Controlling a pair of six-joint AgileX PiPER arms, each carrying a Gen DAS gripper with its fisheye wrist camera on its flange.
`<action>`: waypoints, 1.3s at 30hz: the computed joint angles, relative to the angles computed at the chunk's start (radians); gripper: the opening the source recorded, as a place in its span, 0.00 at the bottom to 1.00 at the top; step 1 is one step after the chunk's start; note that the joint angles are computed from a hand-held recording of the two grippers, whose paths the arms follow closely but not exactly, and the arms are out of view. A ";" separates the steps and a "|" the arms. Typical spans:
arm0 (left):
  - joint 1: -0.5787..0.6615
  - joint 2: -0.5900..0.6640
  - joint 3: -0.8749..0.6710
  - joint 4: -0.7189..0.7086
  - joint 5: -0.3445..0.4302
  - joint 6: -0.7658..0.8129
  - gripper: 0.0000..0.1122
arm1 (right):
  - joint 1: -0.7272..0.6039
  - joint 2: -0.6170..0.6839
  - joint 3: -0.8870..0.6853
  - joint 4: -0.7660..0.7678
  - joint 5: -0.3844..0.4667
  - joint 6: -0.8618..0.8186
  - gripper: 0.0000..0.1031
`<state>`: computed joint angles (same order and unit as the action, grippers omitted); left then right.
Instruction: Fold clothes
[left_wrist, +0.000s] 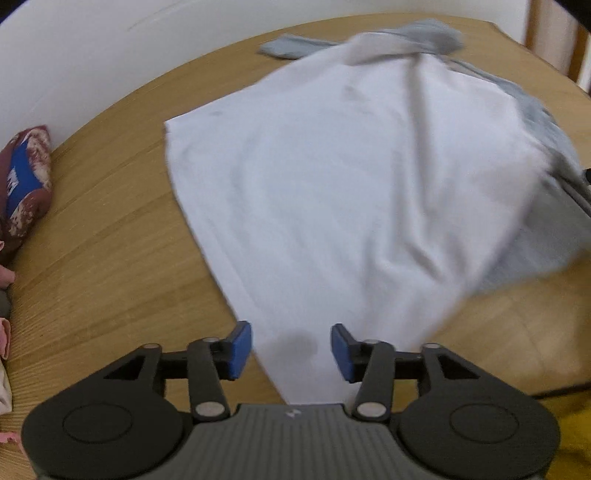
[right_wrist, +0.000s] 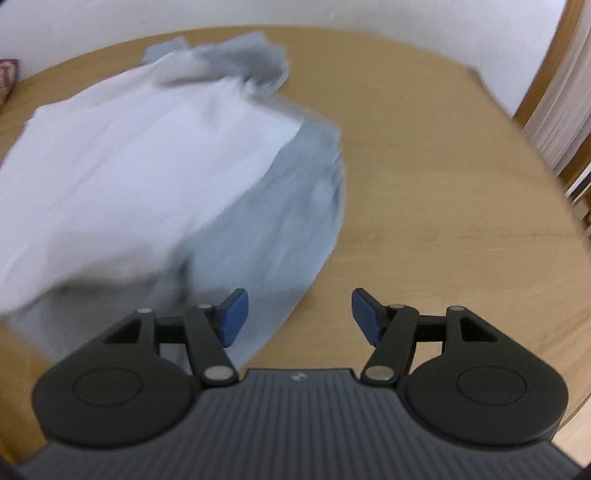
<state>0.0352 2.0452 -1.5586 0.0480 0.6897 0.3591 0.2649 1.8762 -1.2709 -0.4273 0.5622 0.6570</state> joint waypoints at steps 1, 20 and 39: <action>-0.010 -0.019 0.036 -0.012 -0.026 0.021 0.49 | 0.005 -0.012 0.029 0.034 -0.026 -0.010 0.62; 0.024 0.080 0.002 -0.435 -0.068 0.486 0.12 | 0.261 0.113 -0.025 -0.301 0.095 0.832 0.69; 0.102 -0.053 0.054 -0.406 -0.032 0.508 0.07 | 0.439 -0.060 -0.238 -0.481 0.595 -0.070 0.14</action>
